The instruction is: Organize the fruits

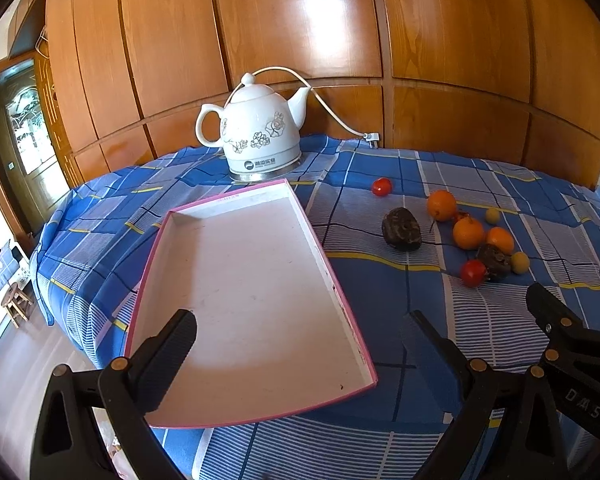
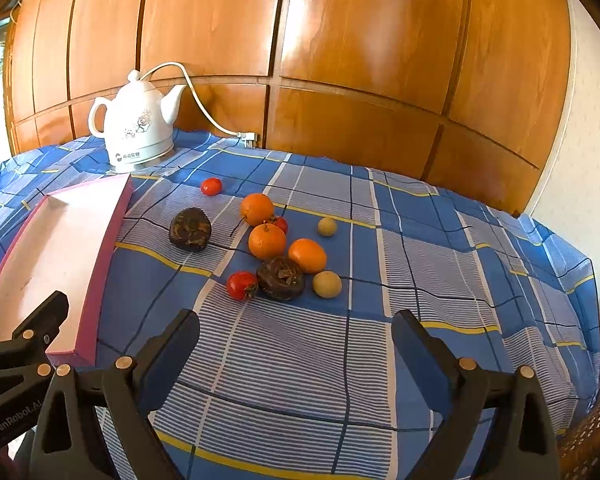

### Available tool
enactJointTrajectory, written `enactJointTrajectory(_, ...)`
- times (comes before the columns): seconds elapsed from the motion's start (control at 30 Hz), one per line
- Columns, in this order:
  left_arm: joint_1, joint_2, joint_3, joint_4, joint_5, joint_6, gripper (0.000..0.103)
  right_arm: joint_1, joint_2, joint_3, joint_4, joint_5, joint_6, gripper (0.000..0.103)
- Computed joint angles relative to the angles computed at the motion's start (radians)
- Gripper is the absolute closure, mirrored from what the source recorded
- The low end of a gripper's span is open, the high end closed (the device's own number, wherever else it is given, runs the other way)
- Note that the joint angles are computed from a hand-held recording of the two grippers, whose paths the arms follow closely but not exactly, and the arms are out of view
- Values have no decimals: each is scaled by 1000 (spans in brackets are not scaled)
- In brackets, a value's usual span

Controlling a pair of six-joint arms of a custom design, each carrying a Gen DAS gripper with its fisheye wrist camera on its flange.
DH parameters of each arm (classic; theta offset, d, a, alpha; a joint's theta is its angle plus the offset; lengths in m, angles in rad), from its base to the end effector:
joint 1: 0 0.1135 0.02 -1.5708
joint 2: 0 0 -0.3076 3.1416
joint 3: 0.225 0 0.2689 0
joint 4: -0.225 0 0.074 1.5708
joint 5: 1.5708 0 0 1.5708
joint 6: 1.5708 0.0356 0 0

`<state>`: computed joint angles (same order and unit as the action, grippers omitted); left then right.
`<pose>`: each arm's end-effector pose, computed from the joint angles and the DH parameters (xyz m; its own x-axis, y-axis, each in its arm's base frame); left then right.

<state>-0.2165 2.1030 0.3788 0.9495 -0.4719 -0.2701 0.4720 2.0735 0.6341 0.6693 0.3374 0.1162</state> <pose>0.2680 -0.0424 0.0364 -0.6248 -0.1059 -0.7736 -0.3036 0.9457 0.1158 0.3075 0.1437 0.0561 -0.6411 -0.2044 -0.7397 -0.1440 0.9788 -0.1457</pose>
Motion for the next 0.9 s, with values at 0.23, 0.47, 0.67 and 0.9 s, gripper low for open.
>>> enactJointTrajectory(0.23,-2,-2,0,-3,-6,-1,0,-3,-5,-7,13,-4,5,5)
enactJointTrajectory(0.47,-1,-5,1,-4,-4,1,0,-2,-6,-13,22,-10,7,5)
enactJointTrajectory(0.67,1,-10,-1,-5,-4,2,0,1,-12,-20,37,-10,6,5)
enactJointTrajectory(0.9,-4,-9,-3,2,-7,1,0,0,-11,-20,40,-10,8,5)
